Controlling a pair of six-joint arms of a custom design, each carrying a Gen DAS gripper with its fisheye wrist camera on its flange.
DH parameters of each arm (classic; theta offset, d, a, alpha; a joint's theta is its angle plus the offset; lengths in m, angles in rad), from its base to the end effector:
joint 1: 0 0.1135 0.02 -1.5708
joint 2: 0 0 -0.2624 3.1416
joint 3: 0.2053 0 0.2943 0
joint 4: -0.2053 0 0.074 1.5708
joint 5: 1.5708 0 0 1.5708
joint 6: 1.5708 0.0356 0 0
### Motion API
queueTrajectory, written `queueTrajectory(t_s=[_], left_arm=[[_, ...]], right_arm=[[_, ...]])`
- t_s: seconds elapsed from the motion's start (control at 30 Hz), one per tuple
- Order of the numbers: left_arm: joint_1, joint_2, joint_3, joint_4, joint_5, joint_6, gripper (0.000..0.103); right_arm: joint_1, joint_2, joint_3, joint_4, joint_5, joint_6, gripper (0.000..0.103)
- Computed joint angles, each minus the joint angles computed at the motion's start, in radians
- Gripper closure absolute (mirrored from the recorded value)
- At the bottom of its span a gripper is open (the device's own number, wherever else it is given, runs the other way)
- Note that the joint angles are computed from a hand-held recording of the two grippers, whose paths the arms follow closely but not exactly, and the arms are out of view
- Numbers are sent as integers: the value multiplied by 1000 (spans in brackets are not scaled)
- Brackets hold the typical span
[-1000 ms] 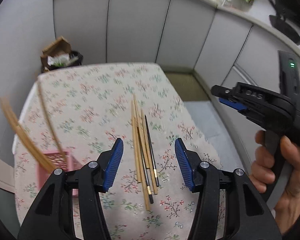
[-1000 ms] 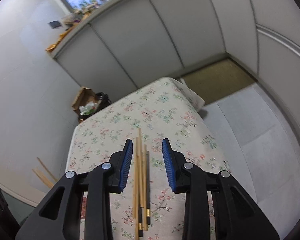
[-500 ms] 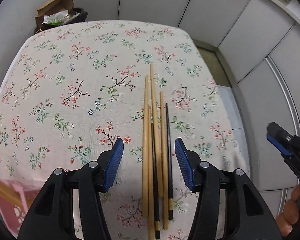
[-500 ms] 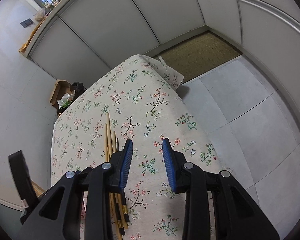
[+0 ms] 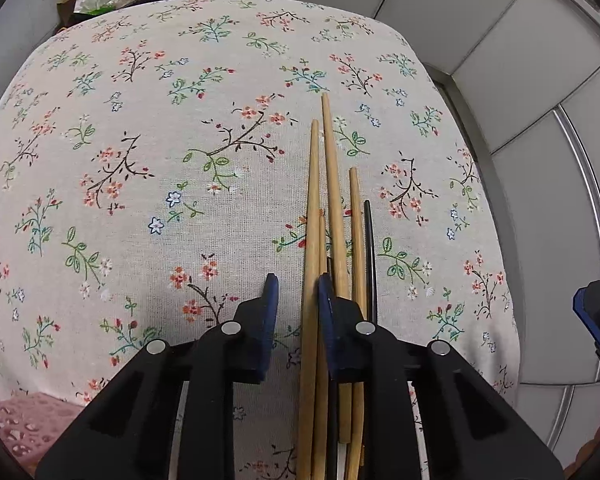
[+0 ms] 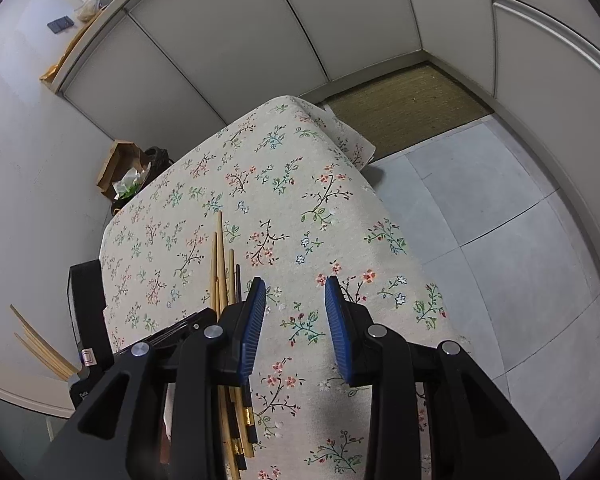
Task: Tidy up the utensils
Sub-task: 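Grasp a chopstick with the left tool while the right tool grasps another, then lift both chopsticks and carry them above the pink holder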
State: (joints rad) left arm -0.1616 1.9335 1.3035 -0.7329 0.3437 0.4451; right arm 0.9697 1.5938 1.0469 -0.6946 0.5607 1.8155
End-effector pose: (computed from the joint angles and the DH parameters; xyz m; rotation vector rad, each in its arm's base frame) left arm 0.3963 -0.0768 0.1324 0.9022 2.7092 -0.4485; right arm 0.2062 0.2672 0.1787 1.1445 2.2491 0.2835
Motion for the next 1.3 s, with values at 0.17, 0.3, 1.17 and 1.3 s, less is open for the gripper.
queueTrajectory(t_s=[0.17,0.3,1.17,1.3], left_arm=[[5,7,3,14,-23,7,96],[18,-32,-45,33,-13,18,97],[595,-421,60,-632,681,552,97],[626,-427,65,-624,683,572,97]], right_arm=[[-4,21,22,-2,-9,-24,71],[-11,40,35,12,-20,-53,71],[-266,551,546,71,-297,-595,87],[-289,637,647,-6,-323,-626,87]])
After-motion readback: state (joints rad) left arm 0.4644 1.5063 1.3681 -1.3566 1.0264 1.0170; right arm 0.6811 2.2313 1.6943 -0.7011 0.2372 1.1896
